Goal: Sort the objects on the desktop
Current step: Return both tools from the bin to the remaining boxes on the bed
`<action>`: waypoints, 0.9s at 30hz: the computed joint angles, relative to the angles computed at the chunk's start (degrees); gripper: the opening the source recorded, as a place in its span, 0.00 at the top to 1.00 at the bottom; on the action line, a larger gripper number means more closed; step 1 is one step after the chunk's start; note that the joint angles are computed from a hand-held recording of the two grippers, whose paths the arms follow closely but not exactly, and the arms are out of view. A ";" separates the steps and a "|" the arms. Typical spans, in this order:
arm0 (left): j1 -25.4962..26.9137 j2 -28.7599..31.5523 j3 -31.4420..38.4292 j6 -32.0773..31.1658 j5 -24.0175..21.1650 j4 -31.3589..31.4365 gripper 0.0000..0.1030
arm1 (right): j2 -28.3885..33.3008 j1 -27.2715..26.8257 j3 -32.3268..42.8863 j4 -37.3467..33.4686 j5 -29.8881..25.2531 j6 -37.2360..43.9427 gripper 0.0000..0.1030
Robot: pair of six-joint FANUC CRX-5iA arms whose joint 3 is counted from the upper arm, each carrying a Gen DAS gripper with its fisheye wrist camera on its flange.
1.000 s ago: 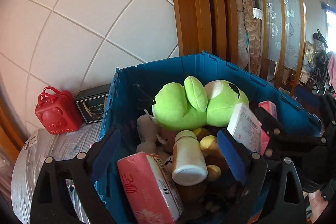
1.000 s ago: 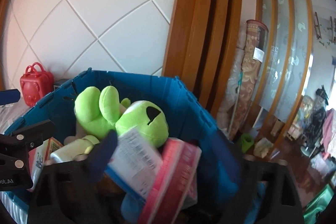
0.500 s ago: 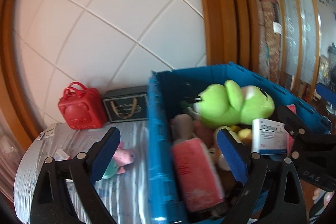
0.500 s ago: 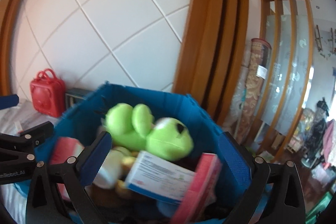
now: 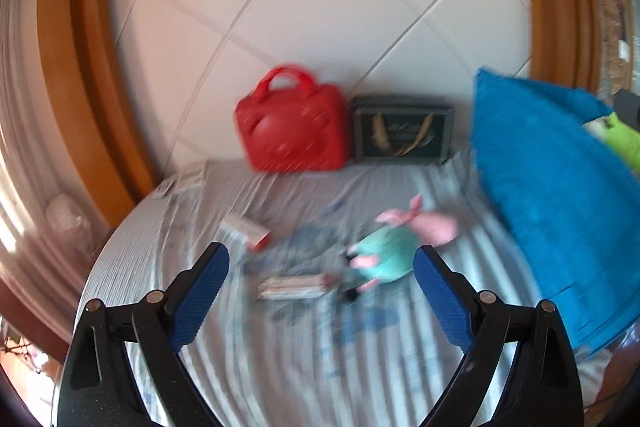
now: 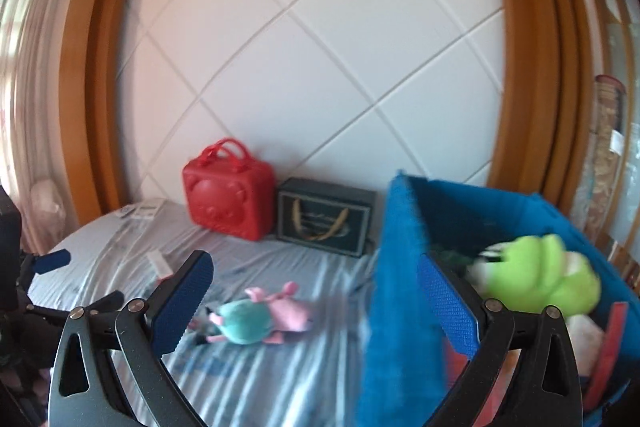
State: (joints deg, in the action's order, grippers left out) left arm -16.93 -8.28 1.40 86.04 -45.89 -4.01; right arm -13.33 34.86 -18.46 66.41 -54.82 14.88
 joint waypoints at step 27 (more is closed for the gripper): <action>14.94 48.85 43.89 5.06 -22.91 2.29 0.08 | 56.66 -11.38 60.50 -42.44 -7.83 32.81 0.00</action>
